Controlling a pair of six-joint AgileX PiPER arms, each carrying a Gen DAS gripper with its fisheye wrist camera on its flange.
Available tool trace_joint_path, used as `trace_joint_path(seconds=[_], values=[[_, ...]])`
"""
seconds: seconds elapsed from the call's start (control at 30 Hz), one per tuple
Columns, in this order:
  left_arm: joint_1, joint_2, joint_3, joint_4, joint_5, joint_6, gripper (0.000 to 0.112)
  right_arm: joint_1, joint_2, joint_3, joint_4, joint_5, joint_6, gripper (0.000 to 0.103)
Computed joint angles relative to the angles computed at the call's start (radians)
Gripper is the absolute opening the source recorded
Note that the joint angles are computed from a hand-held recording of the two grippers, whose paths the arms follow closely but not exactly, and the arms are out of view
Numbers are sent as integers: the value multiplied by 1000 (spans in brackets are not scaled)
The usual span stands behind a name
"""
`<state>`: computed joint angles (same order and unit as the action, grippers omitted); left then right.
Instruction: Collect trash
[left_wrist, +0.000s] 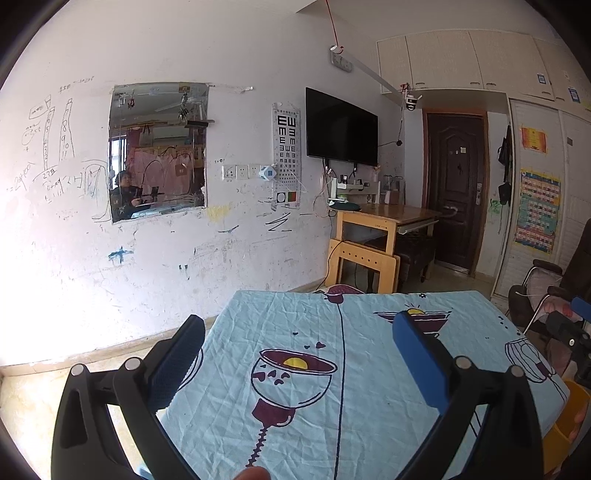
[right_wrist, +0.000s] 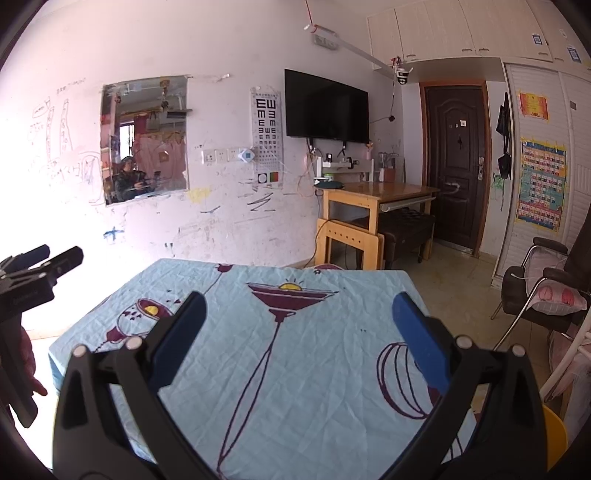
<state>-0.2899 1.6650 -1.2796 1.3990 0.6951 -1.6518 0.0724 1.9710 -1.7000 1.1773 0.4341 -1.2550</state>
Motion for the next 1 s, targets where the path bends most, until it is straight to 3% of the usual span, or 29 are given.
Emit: trace_joint_path(seconds=[0.4,0.63,1.0], values=[[25,6,8,-9,-42,22,97,18,-6,11,-21,-28,10,97],[5,19,-2,9,3,26,97,19,-8,16,-23,-28,8,97],[21,14,2,-3,-27,0,97,20,-6,16,-26,-31,4,97]])
